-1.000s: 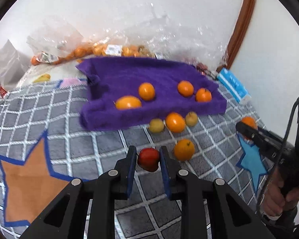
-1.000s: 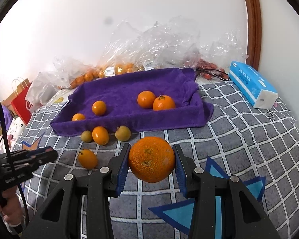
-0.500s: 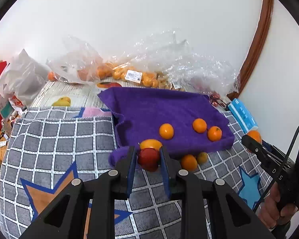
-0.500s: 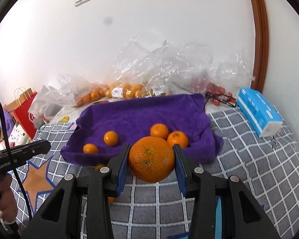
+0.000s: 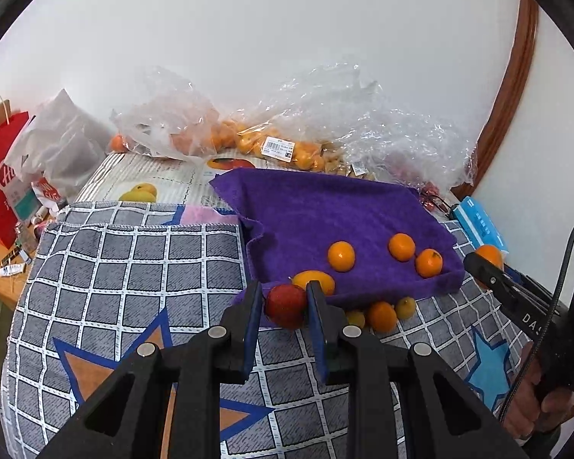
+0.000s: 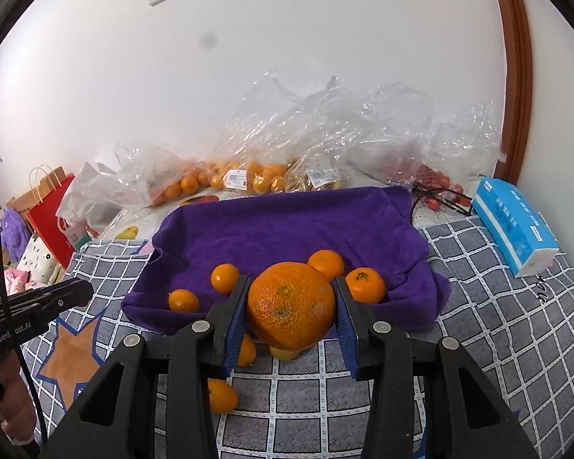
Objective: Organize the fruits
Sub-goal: 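Lift both held fruits and carry them over the purple towel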
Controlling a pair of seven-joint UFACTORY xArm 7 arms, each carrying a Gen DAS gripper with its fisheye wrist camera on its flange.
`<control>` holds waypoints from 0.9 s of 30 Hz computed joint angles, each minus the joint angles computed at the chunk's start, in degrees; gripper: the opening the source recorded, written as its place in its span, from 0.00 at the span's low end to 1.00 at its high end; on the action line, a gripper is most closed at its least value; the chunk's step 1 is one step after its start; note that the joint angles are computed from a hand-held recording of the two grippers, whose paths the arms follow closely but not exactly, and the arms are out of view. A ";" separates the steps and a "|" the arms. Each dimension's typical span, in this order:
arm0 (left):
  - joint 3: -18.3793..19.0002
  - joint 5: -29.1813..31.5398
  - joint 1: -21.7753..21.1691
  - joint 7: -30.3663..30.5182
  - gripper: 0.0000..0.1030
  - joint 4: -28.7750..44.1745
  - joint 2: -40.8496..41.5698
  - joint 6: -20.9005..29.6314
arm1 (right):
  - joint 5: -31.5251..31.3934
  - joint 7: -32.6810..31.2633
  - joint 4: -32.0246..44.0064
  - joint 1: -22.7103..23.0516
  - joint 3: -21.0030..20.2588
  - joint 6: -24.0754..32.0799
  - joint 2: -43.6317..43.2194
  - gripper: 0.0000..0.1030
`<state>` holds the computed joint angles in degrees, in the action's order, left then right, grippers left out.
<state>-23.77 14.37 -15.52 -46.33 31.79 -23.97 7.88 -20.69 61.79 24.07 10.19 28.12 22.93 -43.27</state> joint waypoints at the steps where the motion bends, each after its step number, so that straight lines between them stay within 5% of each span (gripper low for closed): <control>1: -0.04 0.11 0.17 -0.01 0.22 0.25 -0.01 0.12 | -0.04 -0.10 0.14 -0.06 -0.10 0.00 0.18 0.41; 16: -5.49 8.84 9.45 -6.25 0.22 7.51 6.03 -1.78 | -2.77 -0.47 3.07 -5.46 1.10 -4.87 4.47 0.41; 21: -4.64 11.74 9.72 -8.96 0.22 10.34 10.87 -3.31 | -4.16 0.13 3.95 -7.72 1.94 -6.06 6.73 0.41; 27: -5.27 21.42 11.72 -16.98 0.22 14.10 17.24 -5.68 | -6.02 2.02 3.99 -10.57 3.14 -8.02 8.76 0.41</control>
<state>-29.04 35.79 -3.80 -63.31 45.90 -6.73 2.20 -26.71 63.82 28.06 -0.38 31.26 14.91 -34.51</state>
